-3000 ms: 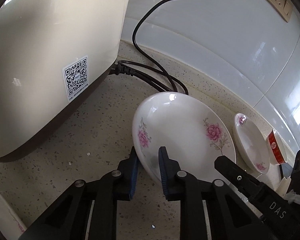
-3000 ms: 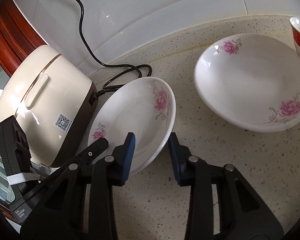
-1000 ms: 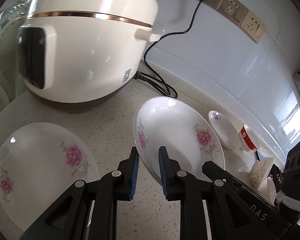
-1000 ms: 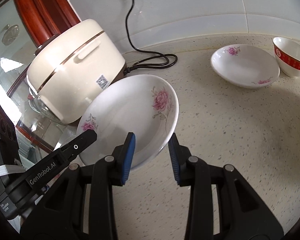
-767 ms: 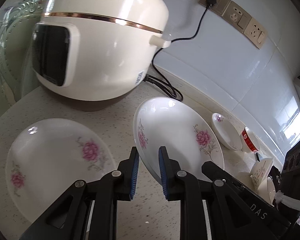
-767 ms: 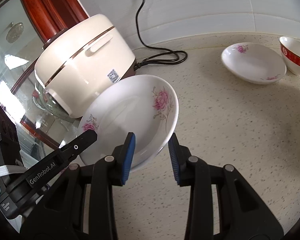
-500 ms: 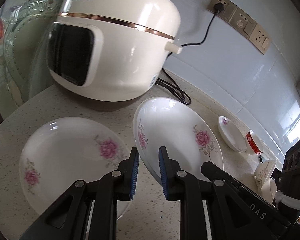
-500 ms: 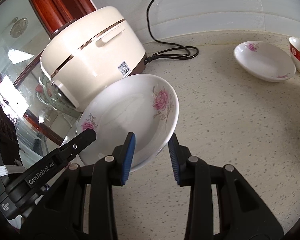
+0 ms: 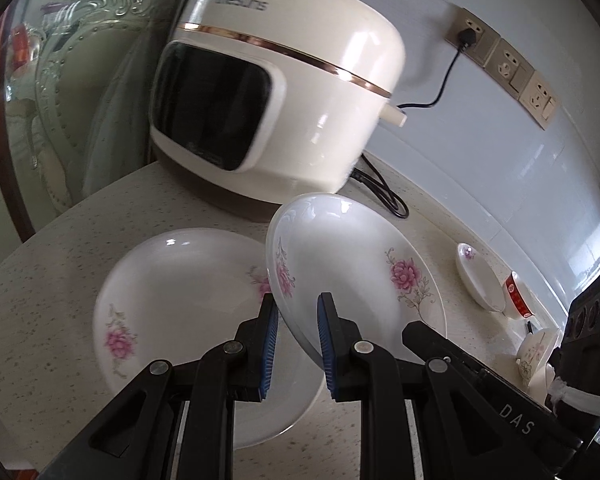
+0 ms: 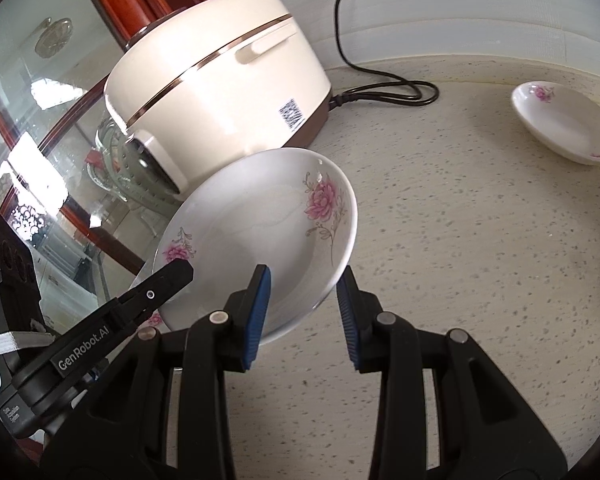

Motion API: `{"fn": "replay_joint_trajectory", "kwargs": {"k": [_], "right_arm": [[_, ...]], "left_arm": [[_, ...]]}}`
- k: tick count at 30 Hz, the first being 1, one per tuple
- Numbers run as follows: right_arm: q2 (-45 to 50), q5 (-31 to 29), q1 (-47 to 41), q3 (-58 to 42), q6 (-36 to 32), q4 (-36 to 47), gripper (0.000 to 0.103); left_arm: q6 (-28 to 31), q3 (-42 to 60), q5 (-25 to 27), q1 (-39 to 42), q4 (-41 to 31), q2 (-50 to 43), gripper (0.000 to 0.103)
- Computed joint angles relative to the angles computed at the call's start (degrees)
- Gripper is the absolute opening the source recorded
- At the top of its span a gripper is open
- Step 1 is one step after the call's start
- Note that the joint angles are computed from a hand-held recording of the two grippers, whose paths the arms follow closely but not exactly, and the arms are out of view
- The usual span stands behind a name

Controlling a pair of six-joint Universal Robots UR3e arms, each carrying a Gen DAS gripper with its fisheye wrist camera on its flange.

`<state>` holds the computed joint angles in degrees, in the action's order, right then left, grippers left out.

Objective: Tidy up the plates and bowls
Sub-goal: 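Lift the second plate and carry it over the first plate, then lower the second plate onto the first plate and open both grippers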

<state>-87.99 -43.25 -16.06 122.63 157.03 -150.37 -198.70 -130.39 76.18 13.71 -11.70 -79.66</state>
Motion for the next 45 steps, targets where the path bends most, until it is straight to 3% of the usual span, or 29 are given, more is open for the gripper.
{"fn": "replay_joint_trajectory", "kwargs": {"k": [13,28,38,45], "right_arm": [[-1.19,-2.69,5.07,-0.60,-2.71,5.24,0.038],[-4.35,-6.23,8.92,-0.18,-4.43,7.53,0.040],[-3.16,-8.53,11.85,-0.15,-3.68,3.97,0.040],[-2.09,-9.93,13.02,0.26,-3.66,1.69,0.043]], "left_arm": [[0.68,-8.14,-3.23,7.86,-6.68,12.71,0.022],[1.97,-13.03,-8.25,16.13,-24.00,30.19,0.026],[1.18,-11.84,-5.74,15.63,-25.56,29.17,0.029],[-0.84,-10.10,2.97,8.59,-19.65,23.00,0.032]]}}
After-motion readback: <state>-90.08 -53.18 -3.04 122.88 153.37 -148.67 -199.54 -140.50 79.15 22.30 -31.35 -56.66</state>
